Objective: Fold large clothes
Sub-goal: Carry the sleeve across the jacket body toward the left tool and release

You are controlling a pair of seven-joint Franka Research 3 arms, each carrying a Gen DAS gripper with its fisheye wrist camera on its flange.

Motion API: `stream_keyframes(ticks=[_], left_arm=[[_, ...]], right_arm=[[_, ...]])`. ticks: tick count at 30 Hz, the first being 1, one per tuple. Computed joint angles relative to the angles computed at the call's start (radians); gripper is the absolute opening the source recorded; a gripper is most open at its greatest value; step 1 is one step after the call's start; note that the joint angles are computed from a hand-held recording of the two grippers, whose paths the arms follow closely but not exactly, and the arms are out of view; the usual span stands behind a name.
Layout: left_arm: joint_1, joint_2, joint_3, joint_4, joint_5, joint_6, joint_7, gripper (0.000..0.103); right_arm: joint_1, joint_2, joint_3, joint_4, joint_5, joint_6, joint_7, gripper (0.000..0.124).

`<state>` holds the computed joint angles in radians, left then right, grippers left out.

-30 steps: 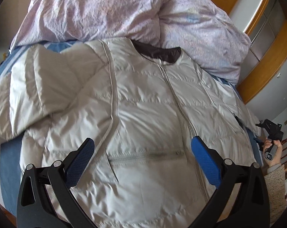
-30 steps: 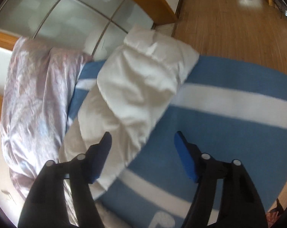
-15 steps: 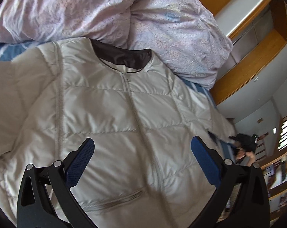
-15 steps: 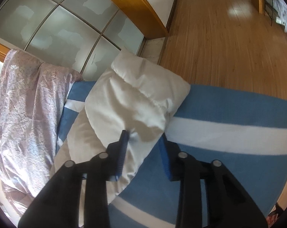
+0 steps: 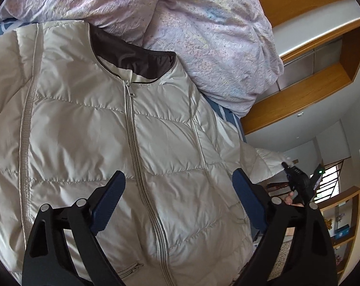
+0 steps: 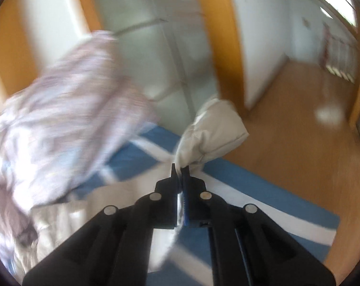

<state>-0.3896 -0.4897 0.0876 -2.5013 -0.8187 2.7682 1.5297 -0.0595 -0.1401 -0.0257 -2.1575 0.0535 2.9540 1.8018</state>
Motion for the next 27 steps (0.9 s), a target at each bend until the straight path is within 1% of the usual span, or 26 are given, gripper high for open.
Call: stream_keyframes(ticks=[1,2,3,4,5,7,8,11,14,15,17,22,24,25,27], left_arm=[[-0.017,-0.002,0.017,-0.001,-0.031,0.008,0.020,0.092],[-0.025,-0.003,0.026,-0.001,-0.051,0.011,0.033,0.092],[-0.040,-0.006,0.042,-0.002,-0.092,0.018,0.054,0.092],[-0.049,-0.008,0.052,-0.001,-0.124,0.021,0.072,0.092],[-0.071,-0.009,0.074,0.000,-0.183,0.027,0.110,0.092],[-0.075,-0.005,0.081,0.005,-0.257,0.026,0.151,0.092],[-0.083,-0.001,0.090,0.009,-0.309,0.025,0.180,0.092],[-0.073,0.021,0.087,0.023,-0.396,0.004,0.219,0.092],[-0.061,0.052,0.081,0.042,-0.471,-0.034,0.248,0.092],[-0.056,0.065,0.078,0.051,-0.493,-0.050,0.258,0.092],[-0.039,0.084,0.062,0.063,-0.513,-0.068,0.269,0.092],[0.017,0.121,0.014,0.089,-0.533,-0.104,0.260,0.092],[0.047,0.133,-0.017,0.099,-0.499,-0.112,0.230,0.092],[0.062,0.139,-0.033,0.104,-0.483,-0.114,0.217,0.088],[0.083,0.150,-0.055,0.110,-0.494,-0.117,0.227,0.078]], right_arm=[[0.059,-0.019,-0.014,-0.011,0.075,0.023,-0.103,0.005],[0.137,-0.036,-0.042,-0.021,0.181,0.038,-0.234,0.005],[0.186,-0.049,-0.057,-0.030,0.252,0.044,-0.321,0.005],[0.259,-0.066,-0.080,-0.042,0.348,0.042,-0.440,0.005],[0.329,-0.080,-0.104,-0.050,0.443,0.026,-0.556,0.005],[0.401,-0.094,-0.122,-0.060,0.565,-0.024,-0.697,0.005],[0.428,-0.097,-0.122,-0.066,0.612,-0.069,-0.750,0.005],[0.426,-0.082,-0.073,-0.070,0.632,-0.160,-0.782,0.005],[0.398,-0.075,0.000,-0.094,0.584,-0.207,-0.765,0.005],[0.393,-0.074,0.026,-0.101,0.564,-0.213,-0.751,0.005],[0.390,-0.066,0.050,-0.111,0.546,-0.218,-0.755,0.005],[0.404,-0.090,0.084,-0.156,0.514,-0.204,-0.760,0.004],[0.409,-0.099,0.088,-0.163,0.498,-0.207,-0.763,0.004],[0.411,-0.106,0.095,-0.171,0.483,-0.199,-0.761,0.004],[0.420,-0.109,0.099,-0.173,0.472,-0.199,-0.762,0.004]])
